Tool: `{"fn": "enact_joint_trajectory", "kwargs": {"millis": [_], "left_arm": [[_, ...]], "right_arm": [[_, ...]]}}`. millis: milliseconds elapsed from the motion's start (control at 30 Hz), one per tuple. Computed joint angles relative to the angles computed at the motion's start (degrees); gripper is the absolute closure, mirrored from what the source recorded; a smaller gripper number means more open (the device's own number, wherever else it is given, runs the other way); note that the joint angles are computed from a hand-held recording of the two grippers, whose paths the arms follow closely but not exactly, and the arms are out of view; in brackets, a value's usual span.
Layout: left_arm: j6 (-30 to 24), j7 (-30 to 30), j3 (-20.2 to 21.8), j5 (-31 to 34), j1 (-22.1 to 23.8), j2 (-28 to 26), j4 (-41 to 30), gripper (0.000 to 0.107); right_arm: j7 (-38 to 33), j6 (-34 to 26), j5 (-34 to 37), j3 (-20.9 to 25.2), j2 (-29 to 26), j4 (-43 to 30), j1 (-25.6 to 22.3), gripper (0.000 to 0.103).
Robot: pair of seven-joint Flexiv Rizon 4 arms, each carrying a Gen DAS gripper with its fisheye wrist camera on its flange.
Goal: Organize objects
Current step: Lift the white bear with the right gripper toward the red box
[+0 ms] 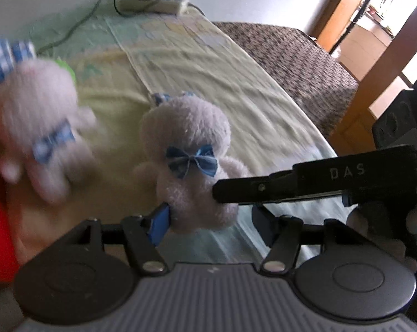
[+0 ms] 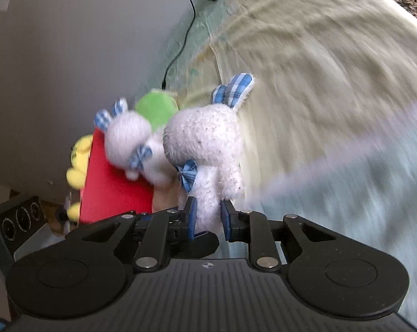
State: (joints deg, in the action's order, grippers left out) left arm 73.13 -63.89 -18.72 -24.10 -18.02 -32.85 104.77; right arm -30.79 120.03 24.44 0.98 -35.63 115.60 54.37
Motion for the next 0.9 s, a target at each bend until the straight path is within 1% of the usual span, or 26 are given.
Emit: {"fn": "enact_joint_trajectory", "kwargs": {"millis": [33,133,167,200,233,300,333,367,400,467,500,533,567,600,667,700,767,833,900], "left_arm": [[-0.39,0.2,-0.46,-0.28,0.28,0.54,0.81,0.042],[-1.39,0.97,-0.69,-0.44,0.37,1.65,2.4,0.041],[-1.68,1.08,-0.29,-0.17,0.16,1.85,2.57,0.04],[-1.59,0.9,0.31,0.19,-0.18,2.02,2.64,0.04],[-1.34,0.71,0.56,0.17,-0.27,2.1,2.68,0.039],[-0.32,0.5,0.38,-0.56,0.11,2.21,2.83,0.034],[0.92,0.38,0.32,-0.71,0.1,2.25,2.91,0.031],[2.15,0.5,-0.02,-0.88,0.27,2.18,2.98,0.027],[3.5,0.98,-0.9,-1.29,0.77,2.21,3.34,0.024],[4.85,2.6,-2.96,-1.79,1.81,1.41,2.99,0.018],[5.65,2.92,-3.07,-1.41,1.55,0.65,2.45,0.017],[5.65,1.9,-1.3,-0.08,-0.04,-0.3,1.14,0.018],[4.73,0.62,0.51,1.21,-1.5,-1.21,-0.39,0.025],[3.47,-0.41,1.58,2.05,-2.3,-2.03,-1.74,0.034],[1.83,-1.3,1.58,2.41,-2.17,-2.98,-3.06,0.039],[1.81,-2.06,2.26,3.0,-2.59,-2.95,-3.23,0.039],[2.47,-1.75,1.13,2.98,-1.66,-2.83,-2.63,0.04],[3.1,-1.23,0.11,2.82,-0.78,-2.68,-2.03,0.041],[3.22,-1.66,0.21,2.95,-0.86,-2.68,-2.16,0.042]], "right_arm": [[0.04,-0.43,-0.64,0.24,-0.33,-0.46,-0.53,0.08],[0.07,-0.76,-0.15,0.19,0.1,0.35,0.34,0.076],[0.41,-1.09,-0.47,-1.25,0.43,0.94,1.59,0.076],[-1.54,-1.88,2.15,-3.97,1.09,1.15,4.45,0.075],[-2.88,-2.88,4.7,-8.17,1.75,1.63,8.44,0.075],[-4.34,-3.97,9.34,-15.86,1.84,2.03,15.31,0.069],[-4.41,-3.85,11.29,-18.64,1.6,2.28,17.81,0.066],[-4.26,-3.51,12.35,-20.09,1.05,2.06,18.84,0.058],[-4.22,-2.76,12.37,-19.9,0.6,1.87,18.35,0.055],[-4.67,-2.66,10.94,-18.25,-0.46,0.68,15.79,0.054],[-4.65,-3.11,10.06,-17.31,-1.2,-0.23,14.32,0.054],[-4.37,-2.79,9.22,-16.09,-1.92,-1.1,12.8,0.054],[-3.83,-1.19,7.52,-13.09,-2.9,-2.15,9.75,0.054],[-3.36,0.14,6.25,-10.48,-3.67,-3.09,7.17,0.054],[-2.39,2.65,4.05,-5.39,-5.01,-5.0,2.5,0.055],[-1.61,2.68,3.09,-4.45,-5.44,-5.69,1.47,0.054],[-3.07,0.73,5.35,-6.16,-5.62,-6.95,3.38,0.054],[-3.51,0.11,6.47,-6.92,-5.31,-7.01,4.59,0.058],[-4.26,0.18,6.88,-7.55,-4.89,-6.89,5.51,0.06]]}}
